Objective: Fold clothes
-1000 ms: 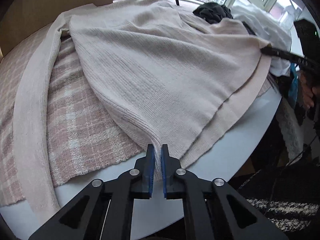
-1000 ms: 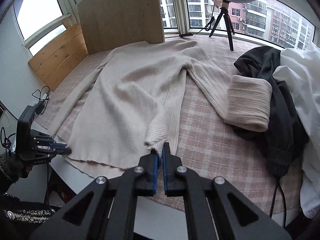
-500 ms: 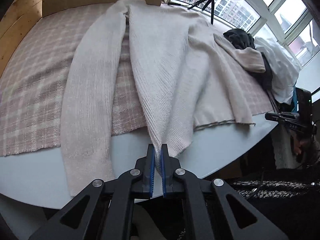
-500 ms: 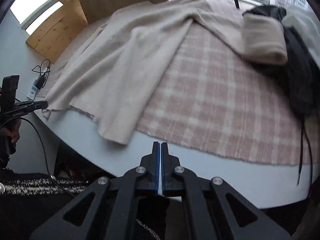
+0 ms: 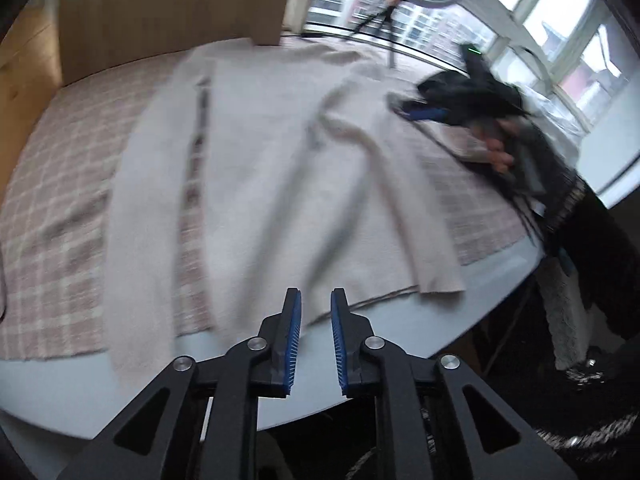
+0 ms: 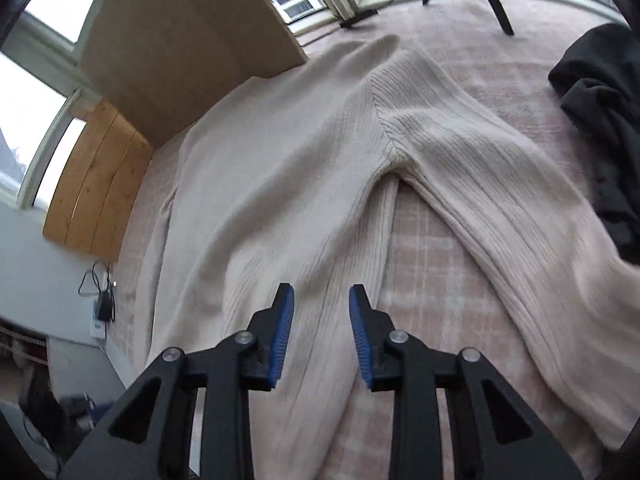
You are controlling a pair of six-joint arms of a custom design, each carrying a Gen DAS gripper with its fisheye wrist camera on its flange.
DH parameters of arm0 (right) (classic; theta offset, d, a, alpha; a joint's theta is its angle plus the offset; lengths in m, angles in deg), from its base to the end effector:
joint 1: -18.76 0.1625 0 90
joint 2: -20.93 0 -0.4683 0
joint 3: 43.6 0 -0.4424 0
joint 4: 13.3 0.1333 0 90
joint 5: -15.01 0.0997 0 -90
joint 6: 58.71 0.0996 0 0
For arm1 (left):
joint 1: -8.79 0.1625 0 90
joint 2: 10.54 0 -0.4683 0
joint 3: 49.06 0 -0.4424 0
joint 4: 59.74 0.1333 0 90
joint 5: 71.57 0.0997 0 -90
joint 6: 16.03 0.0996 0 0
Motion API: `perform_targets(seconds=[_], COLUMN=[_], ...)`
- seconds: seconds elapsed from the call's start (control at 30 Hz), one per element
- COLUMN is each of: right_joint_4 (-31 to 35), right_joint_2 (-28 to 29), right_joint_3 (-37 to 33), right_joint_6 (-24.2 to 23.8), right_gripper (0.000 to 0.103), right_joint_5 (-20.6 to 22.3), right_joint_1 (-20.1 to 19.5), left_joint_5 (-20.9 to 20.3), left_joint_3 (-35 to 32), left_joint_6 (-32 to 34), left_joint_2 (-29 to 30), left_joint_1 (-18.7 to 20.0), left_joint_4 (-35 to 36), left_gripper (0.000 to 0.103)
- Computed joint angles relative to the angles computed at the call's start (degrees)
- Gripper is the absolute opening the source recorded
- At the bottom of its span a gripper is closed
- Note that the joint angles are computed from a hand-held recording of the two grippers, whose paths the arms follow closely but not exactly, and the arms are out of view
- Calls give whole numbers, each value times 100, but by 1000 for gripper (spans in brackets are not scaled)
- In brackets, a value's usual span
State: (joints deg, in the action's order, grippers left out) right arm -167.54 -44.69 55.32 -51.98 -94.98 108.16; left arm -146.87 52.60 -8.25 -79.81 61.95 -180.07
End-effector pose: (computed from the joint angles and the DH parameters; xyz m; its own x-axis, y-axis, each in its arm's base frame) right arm 0.0919 -0.6977 0.3171 -0.9303 0.2848 0.2309 0.1188 0.8300 -0.5450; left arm -0.2541 -0.6037 0.2636 -0.6805 0.6901 -0.2464 0.6977 0.7129 0.0699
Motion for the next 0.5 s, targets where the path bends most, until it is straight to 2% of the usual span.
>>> perform_targets(seconds=[0.07, 0.13, 0.2, 0.27, 0.4, 0.5], right_joint_4=[314, 561, 498, 592, 601, 587], right_joint_2=[331, 562, 633, 683, 731, 729], right_joint_3=[-484, -820, -922, -1033, -1121, -1130], right_joint_6=[123, 277, 389, 470, 414, 363], right_gripper=[28, 28, 28, 28, 28, 26], right_joint_5=[-159, -352, -95, -51, -220, -186], right_joint_1=[-64, -87, -153, -157, -115, -138], left_joint_5=[-587, -934, -1045, -947, -101, 0], left_joint_3=[-24, -80, -120, -115, -81, 90], left_joint_6=[204, 315, 394, 471, 548, 834], left_joint_2=[286, 594, 868, 1095, 1458, 1435], left_joint_1=[-122, -216, -292, -371, -527, -545], left_joint_4=[-31, -20, -1, -86, -202, -587], left_gripper=[30, 36, 36, 36, 35, 30])
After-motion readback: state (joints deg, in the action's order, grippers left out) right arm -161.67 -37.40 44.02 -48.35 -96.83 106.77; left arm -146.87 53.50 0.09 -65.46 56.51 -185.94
